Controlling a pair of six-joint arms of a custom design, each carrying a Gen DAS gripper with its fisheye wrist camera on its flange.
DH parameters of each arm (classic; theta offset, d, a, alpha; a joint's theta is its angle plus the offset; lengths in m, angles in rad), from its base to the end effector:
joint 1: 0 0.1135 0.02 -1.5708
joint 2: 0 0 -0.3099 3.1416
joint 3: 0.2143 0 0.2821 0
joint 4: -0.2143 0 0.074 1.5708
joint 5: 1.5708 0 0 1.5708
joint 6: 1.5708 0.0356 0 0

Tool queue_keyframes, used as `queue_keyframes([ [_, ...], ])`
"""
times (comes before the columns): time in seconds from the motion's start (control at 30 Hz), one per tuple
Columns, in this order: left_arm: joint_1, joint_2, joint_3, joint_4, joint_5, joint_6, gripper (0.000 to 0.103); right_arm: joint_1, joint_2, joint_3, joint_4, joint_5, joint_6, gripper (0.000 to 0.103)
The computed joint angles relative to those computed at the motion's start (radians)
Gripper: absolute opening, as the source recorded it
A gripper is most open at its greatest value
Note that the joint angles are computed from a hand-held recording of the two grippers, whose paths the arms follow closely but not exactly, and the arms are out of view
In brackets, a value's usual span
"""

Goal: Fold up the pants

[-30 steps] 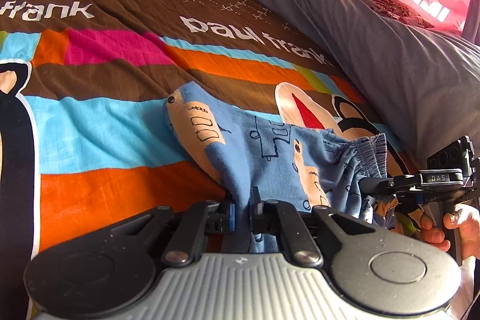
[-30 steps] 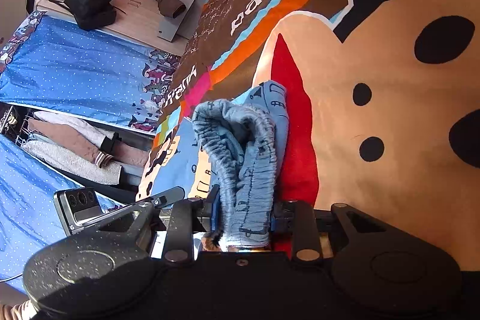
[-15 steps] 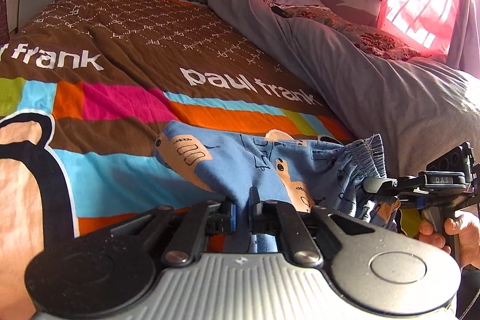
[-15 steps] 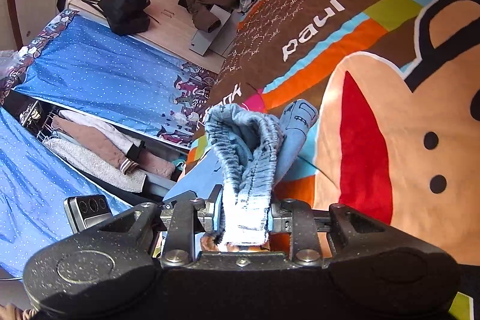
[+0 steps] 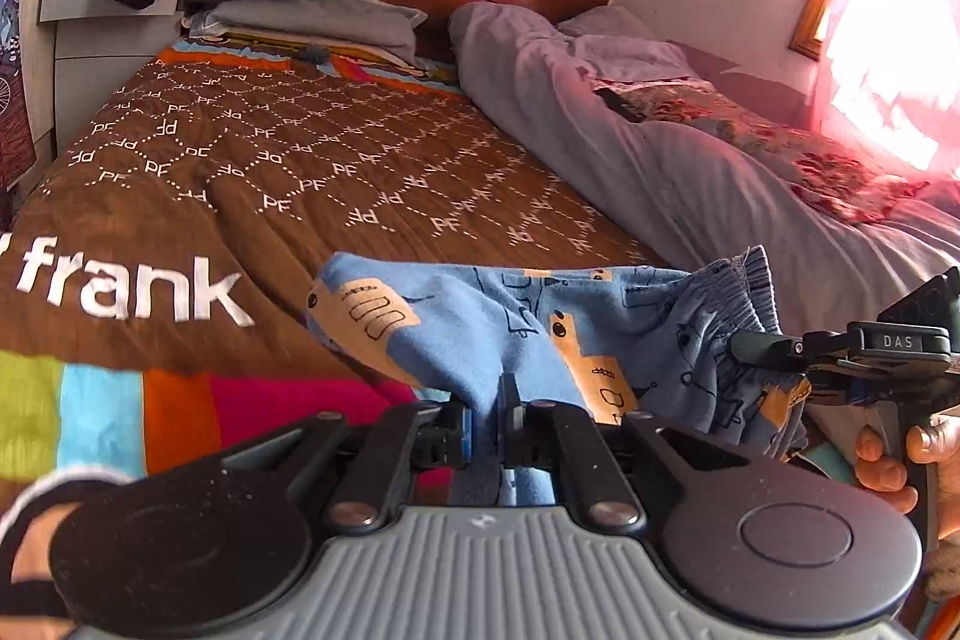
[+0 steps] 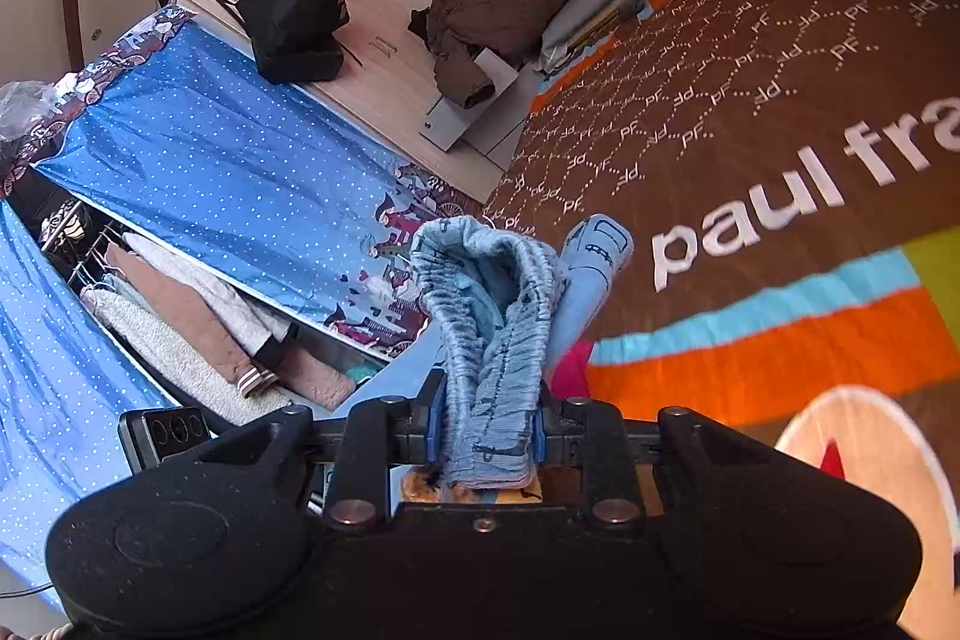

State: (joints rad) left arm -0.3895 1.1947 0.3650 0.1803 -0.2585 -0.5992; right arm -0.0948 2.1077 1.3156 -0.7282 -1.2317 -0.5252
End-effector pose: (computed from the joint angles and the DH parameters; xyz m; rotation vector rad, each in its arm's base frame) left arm 0.2096 -0.0762 0.1733 -0.3719 2.1764 -0.2668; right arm 0.4204 -0.0063 0.1400 -0.5281 2.2248 1.5231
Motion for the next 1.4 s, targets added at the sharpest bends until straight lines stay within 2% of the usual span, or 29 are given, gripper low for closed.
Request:
queue_keyframes([
  [0.07, 0.081, 0.136, 0.02, 0.109, 0.05, 0.039, 0.006, 0.039, 0.053, 0.052, 0.114, 0.02, 0.119, 0.029],
  [0.17, 0.154, 0.369, 0.057, 0.241, 0.092, 0.054, 0.007, 0.083, 0.167, 0.146, 0.215, 0.101, 0.208, 0.029],
  [0.27, 0.161, 0.555, 0.095, 0.28, 0.075, 0.05, 0.008, 0.1, 0.293, 0.225, 0.248, 0.231, 0.233, 0.028],
  [0.3, 0.155, 0.581, 0.088, 0.31, 0.069, 0.054, 0.012, 0.101, 0.324, 0.247, 0.237, 0.273, 0.222, 0.028],
  [0.37, 0.144, 0.577, 0.065, 0.326, 0.039, 0.049, 0.031, 0.084, 0.364, 0.273, 0.213, 0.262, 0.173, 0.028],
  [0.4, 0.138, 0.569, 0.061, 0.308, 0.022, 0.04, 0.052, 0.078, 0.361, 0.264, 0.223, 0.258, 0.162, 0.032],
  [0.43, 0.136, 0.561, 0.05, 0.307, 0.016, 0.041, 0.06, 0.072, 0.348, 0.245, 0.239, 0.268, 0.141, 0.037],
  [0.57, 0.152, 0.479, -0.005, 0.273, 0.03, 0.039, 0.061, 0.052, 0.283, 0.175, 0.268, 0.339, 0.05, 0.049],
  [0.67, 0.115, 0.374, -0.033, 0.177, 0.004, -0.008, 0.067, 0.028, 0.18, 0.043, 0.375, 0.415, 0.039, 0.06],
  [0.73, 0.049, 0.279, -0.056, 0.099, -0.033, -0.073, 0.087, 0.013, 0.085, -0.091, 0.476, 0.458, 0.015, 0.081],
  [0.83, -0.086, 0.107, -0.107, 0.005, -0.104, -0.206, 0.103, -0.023, -0.058, -0.271, 0.547, 0.434, -0.033, 0.098],
  [0.93, -0.271, -0.091, -0.118, -0.181, -0.197, -0.366, 0.103, -0.058, -0.229, -0.438, 0.573, 0.426, -0.056, 0.101],
  [1.0, -0.445, -0.173, -0.076, -0.37, -0.327, -0.516, 0.103, -0.077, -0.361, -0.523, 0.555, 0.417, -0.047, 0.102],
  [1.07, -0.628, -0.143, 0.024, -0.621, -0.482, -0.727, 0.103, -0.1, -0.486, -0.575, 0.498, 0.4, -0.055, 0.102],
  [1.1, -0.745, -0.104, 0.086, -0.767, -0.572, -0.876, 0.103, -0.109, -0.545, -0.595, 0.467, 0.397, -0.059, 0.102],
  [1.17, -0.898, -0.025, 0.193, -1.018, -0.665, -1.133, 0.103, -0.124, -0.669, -0.609, 0.347, 0.395, -0.091, 0.102],
  [1.2, -0.964, 0.044, 0.274, -1.189, -0.679, -1.281, 0.103, -0.134, -0.726, -0.605, 0.268, 0.389, -0.125, 0.102],
  [1.27, -1.047, 0.175, 0.423, -1.468, -0.665, -1.476, 0.103, -0.173, -0.831, -0.609, 0.149, 0.35, -0.195, 0.102],
  [1.33, -1.117, 0.245, 0.514, -1.624, -0.657, -1.611, 0.103, -0.22, -0.915, -0.601, 0.035, 0.314, -0.262, 0.102],
  [1.4, -1.183, 0.253, 0.563, -1.679, -0.662, -1.694, 0.103, -0.272, -0.979, -0.583, -0.088, 0.298, -0.326, 0.102],
])
